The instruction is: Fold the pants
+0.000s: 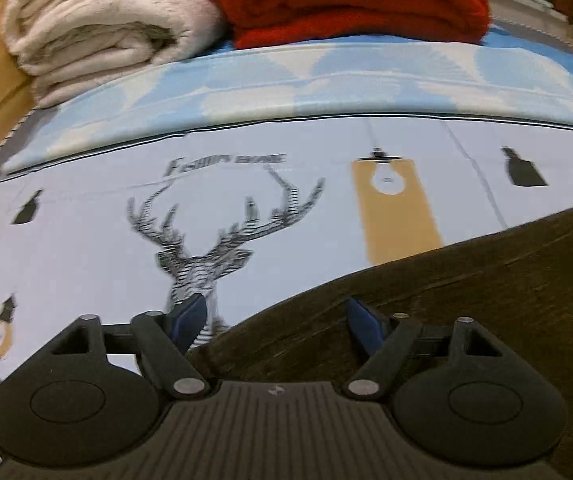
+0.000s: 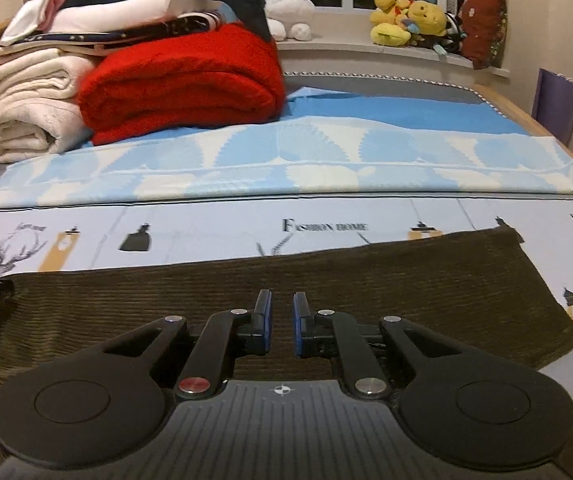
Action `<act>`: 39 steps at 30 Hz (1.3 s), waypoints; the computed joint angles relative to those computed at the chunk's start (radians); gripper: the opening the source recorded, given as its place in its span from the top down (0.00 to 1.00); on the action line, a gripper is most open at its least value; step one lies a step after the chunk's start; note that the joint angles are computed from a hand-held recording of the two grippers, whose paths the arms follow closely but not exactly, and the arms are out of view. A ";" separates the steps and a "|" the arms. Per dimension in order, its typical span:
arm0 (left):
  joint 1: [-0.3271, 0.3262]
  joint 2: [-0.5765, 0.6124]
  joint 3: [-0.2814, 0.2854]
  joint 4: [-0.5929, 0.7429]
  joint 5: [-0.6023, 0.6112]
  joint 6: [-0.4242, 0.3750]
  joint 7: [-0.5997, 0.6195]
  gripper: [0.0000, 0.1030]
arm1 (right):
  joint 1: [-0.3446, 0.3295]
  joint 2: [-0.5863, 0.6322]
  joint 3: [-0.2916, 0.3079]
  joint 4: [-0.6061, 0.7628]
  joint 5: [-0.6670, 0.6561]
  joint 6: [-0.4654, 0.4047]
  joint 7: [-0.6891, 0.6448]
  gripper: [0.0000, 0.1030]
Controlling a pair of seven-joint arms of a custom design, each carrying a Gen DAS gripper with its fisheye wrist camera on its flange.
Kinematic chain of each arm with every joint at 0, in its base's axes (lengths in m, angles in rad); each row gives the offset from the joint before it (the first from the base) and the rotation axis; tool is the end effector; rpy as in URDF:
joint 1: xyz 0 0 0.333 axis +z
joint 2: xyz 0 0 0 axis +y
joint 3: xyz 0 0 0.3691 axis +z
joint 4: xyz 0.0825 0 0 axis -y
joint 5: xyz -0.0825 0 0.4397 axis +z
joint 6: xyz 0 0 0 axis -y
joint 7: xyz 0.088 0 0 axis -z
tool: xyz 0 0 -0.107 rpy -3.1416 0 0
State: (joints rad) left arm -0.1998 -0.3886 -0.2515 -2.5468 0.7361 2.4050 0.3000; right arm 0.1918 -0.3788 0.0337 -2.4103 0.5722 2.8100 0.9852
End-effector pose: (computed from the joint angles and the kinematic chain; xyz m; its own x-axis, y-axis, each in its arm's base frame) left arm 0.4167 -0.1994 0.4448 0.3615 -0.9190 -0.1572 -0.7724 -0.2007 -0.6026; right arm 0.4977 0.0890 0.5638 0.3699 -0.9258 -0.0784 -0.6437 -0.1944 -0.7402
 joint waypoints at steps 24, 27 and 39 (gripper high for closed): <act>-0.442 -0.340 -0.125 0.019 -0.406 -0.304 0.244 0.94 | -0.119 -0.054 0.008 -0.036 -0.127 -0.121 0.272 0.89; -0.422 -0.476 -0.123 -0.055 -0.475 -0.301 -0.005 0.74 | -0.124 -0.077 -0.002 -0.048 -0.123 -0.142 0.278 0.89; -0.420 -0.619 0.096 -0.293 -0.775 -0.169 -0.353 0.28 | -0.123 -0.021 -0.056 -0.006 -0.013 -0.204 0.331 0.89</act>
